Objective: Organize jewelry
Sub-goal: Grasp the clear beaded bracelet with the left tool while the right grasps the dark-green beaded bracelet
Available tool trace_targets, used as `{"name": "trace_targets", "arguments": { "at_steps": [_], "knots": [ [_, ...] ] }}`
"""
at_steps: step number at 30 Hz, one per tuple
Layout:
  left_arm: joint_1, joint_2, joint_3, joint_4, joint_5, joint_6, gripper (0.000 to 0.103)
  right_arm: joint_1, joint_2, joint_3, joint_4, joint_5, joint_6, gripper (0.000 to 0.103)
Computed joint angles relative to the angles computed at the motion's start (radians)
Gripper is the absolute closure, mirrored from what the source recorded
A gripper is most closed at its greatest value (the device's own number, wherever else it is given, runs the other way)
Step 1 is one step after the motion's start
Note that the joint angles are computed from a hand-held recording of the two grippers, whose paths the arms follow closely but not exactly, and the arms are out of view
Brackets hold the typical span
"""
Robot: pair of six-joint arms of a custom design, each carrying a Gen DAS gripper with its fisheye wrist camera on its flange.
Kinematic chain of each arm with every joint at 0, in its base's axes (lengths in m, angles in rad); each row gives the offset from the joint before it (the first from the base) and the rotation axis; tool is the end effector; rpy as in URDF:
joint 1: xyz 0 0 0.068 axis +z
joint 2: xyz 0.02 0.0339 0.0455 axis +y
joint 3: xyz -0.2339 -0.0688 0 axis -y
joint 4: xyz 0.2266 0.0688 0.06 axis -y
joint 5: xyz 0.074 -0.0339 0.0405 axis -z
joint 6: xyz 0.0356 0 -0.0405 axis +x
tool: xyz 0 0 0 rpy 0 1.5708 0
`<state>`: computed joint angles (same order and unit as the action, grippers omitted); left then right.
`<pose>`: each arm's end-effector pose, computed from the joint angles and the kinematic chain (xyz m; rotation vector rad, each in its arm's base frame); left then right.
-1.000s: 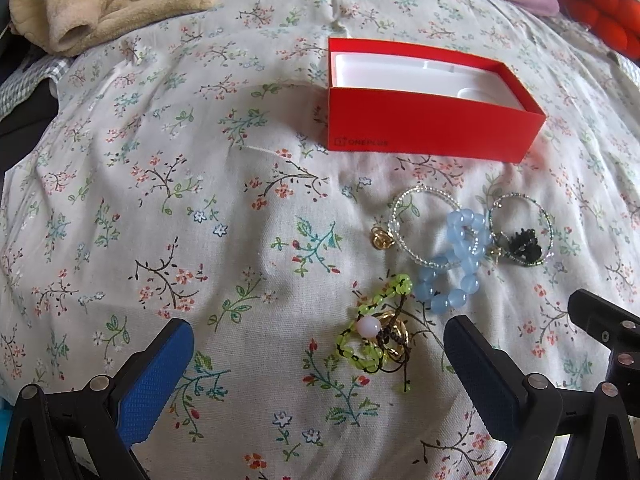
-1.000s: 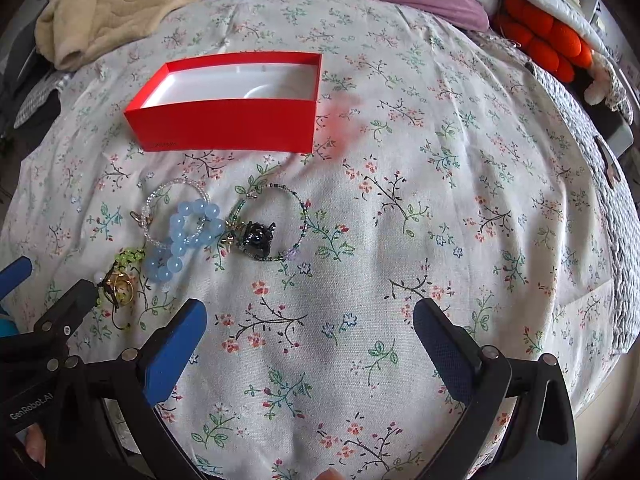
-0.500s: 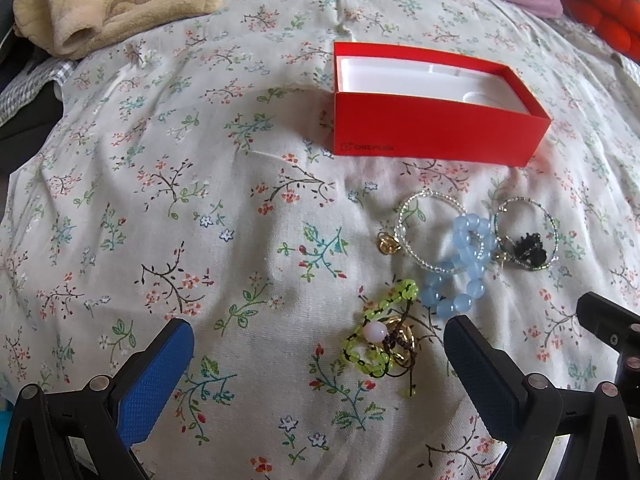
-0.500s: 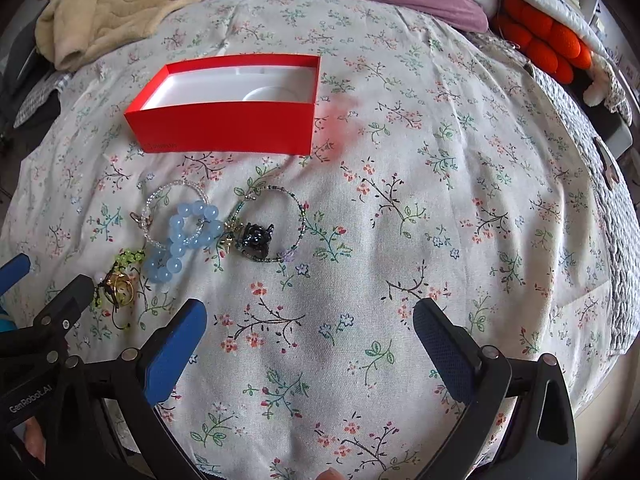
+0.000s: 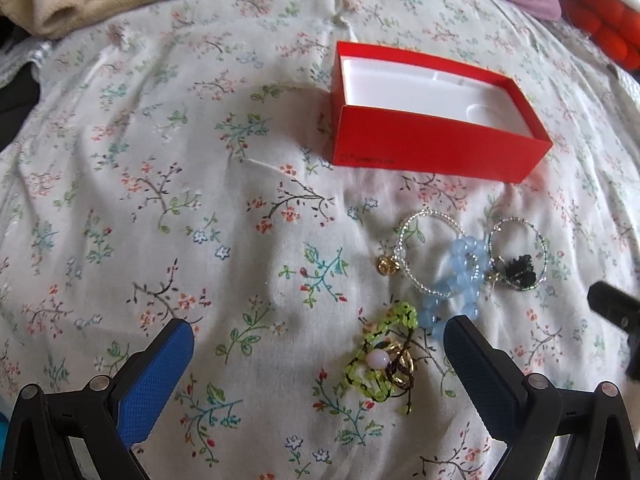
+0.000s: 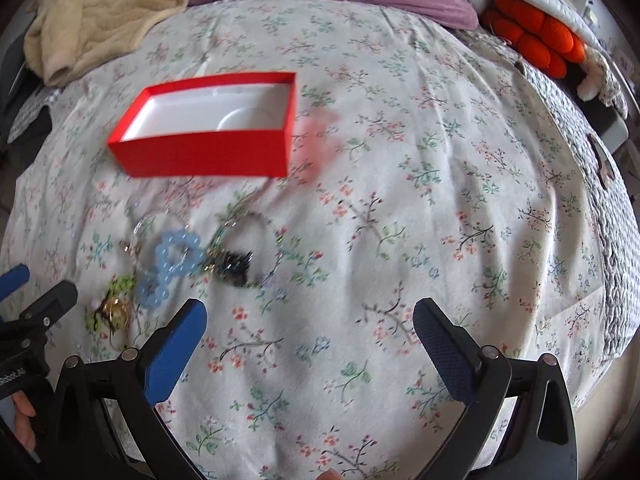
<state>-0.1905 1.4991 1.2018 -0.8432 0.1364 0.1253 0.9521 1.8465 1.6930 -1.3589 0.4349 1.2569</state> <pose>0.2770 -0.0584 0.2385 0.4659 2.6689 -0.2042 0.1995 0.2544 0.2571 0.4303 2.6862 -0.1993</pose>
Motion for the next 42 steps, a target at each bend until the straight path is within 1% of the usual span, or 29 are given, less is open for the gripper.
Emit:
{"name": "trace_targets", "arguments": {
  "at_steps": [3, 5, 8, 10, 11, 12, 14, 16, 17, 19, 21, 26, 27, 28, 30, 33, 37, 39, 40, 42],
  "knots": [
    [0.001, 0.041, 0.050, -0.020, 0.020, 0.012, 0.001, -0.046, -0.023, -0.006, 0.012, -0.052, -0.039, 0.000],
    [0.001, 0.079, 0.096, -0.039, 0.053, 0.016, 0.001, -0.075, -0.043, -0.023, 0.042, -0.091, -0.074, 0.000],
    [-0.017, 0.137, 0.155, -0.052, 0.075, 0.032, 0.002, -0.118, -0.068, -0.053, 0.091, -0.130, -0.127, 0.000],
    [-0.032, 0.185, 0.194, -0.056, 0.076, 0.035, 0.014, -0.155, -0.104, -0.111, 0.173, -0.162, -0.159, 0.000],
    [-0.038, 0.210, 0.213, -0.060, 0.081, 0.037, 0.016, -0.172, -0.115, -0.131, 0.203, -0.180, -0.169, 0.000],
    [-0.043, 0.235, 0.230, -0.062, 0.092, 0.037, 0.020, -0.200, -0.120, -0.151, 0.236, -0.216, -0.181, 0.000],
    [-0.048, 0.279, 0.257, -0.056, 0.122, 0.031, 0.027, -0.233, -0.126, -0.180, 0.282, -0.251, -0.190, 0.000],
    [-0.054, 0.310, 0.275, -0.050, 0.136, 0.026, 0.041, -0.265, -0.121, -0.204, 0.332, -0.288, -0.197, 0.000],
    [-0.059, 0.329, 0.288, -0.050, 0.142, 0.025, 0.044, -0.273, -0.115, -0.205, 0.341, -0.297, -0.202, 0.000],
    [-0.073, 0.368, 0.310, -0.053, 0.143, 0.020, 0.059, -0.285, -0.097, -0.208, 0.363, -0.315, -0.212, 0.002],
    [-0.085, 0.400, 0.329, -0.060, 0.147, 0.016, 0.067, -0.291, -0.083, -0.210, 0.378, -0.324, -0.209, 0.004],
    [-0.122, 0.433, 0.334, -0.038, 0.110, 0.007, 0.078, -0.299, -0.051, -0.204, 0.401, -0.328, -0.219, 0.010],
    [-0.129, 0.433, 0.331, -0.033, 0.099, 0.006, 0.083, -0.302, -0.049, -0.206, 0.406, -0.327, -0.221, 0.011],
    [-0.134, 0.434, 0.329, -0.028, 0.090, 0.005, 0.091, -0.305, -0.047, -0.208, 0.411, -0.328, -0.221, 0.012],
    [-0.142, 0.428, 0.323, -0.023, 0.080, 0.002, 0.098, -0.311, -0.034, -0.206, 0.415, -0.329, -0.220, 0.017],
    [-0.155, 0.405, 0.300, -0.002, 0.066, -0.004, 0.100, -0.311, -0.022, -0.215, 0.422, -0.318, -0.209, 0.021],
    [-0.149, 0.361, 0.268, 0.012, 0.087, -0.009, 0.102, -0.301, -0.009, -0.216, 0.435, -0.280, -0.205, 0.028],
    [-0.141, 0.340, 0.257, 0.015, 0.100, -0.013, 0.103, -0.295, 0.022, -0.187, 0.418, -0.260, -0.204, 0.033],
    [-0.136, 0.331, 0.252, 0.016, 0.109, -0.014, 0.103, -0.291, 0.039, -0.170, 0.407, -0.247, -0.206, 0.034],
    [-0.127, 0.318, 0.245, 0.016, 0.121, -0.017, 0.103, -0.279, 0.077, -0.131, 0.377, -0.216, -0.210, 0.040]
  ]
}}
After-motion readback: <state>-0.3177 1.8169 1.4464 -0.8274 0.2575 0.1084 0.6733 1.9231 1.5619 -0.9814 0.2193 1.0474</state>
